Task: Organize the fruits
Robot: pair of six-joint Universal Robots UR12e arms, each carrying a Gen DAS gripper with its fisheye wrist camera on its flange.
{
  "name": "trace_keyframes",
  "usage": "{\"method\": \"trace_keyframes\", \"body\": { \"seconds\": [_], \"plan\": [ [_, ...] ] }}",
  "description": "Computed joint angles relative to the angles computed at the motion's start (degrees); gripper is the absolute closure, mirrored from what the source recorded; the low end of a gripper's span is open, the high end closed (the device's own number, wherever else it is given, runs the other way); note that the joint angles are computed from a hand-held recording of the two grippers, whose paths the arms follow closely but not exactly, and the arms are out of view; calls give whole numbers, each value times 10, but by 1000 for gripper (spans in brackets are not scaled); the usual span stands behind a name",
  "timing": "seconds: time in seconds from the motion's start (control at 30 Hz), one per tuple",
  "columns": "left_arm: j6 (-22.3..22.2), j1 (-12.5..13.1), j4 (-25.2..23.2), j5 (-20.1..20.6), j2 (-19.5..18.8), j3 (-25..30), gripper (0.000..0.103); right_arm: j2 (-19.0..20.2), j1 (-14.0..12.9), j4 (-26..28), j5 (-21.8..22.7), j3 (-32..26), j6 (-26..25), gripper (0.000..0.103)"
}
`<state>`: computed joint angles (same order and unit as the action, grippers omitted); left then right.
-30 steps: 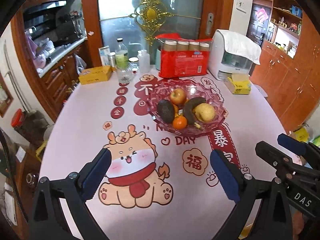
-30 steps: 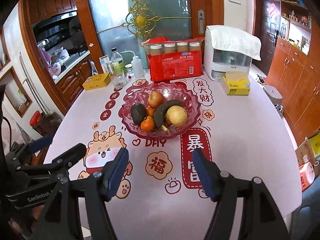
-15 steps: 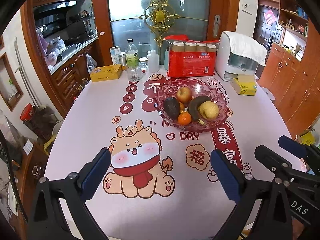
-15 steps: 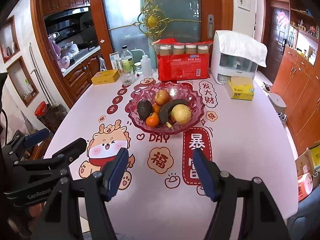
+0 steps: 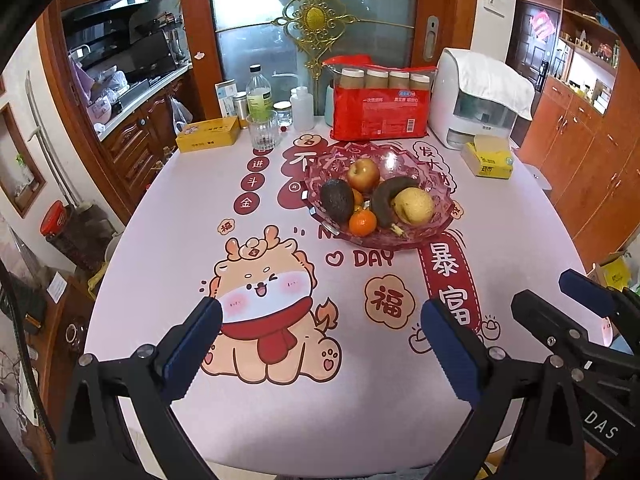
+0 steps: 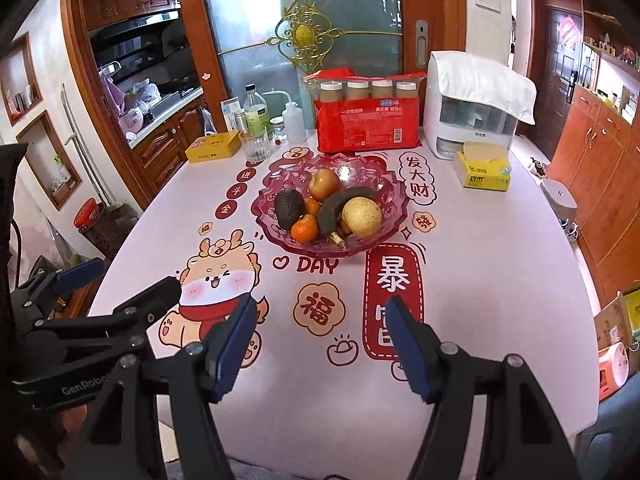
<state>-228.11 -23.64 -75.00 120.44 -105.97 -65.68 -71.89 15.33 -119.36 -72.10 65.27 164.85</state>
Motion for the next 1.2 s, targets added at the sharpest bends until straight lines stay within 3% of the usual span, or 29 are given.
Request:
{"method": "trace_keyframes", "body": {
  "seconds": [1.2],
  "plan": [
    [1,10,-15,-6,-1,-2,4,13,3,15,7,-17,-5,36]
  ]
}}
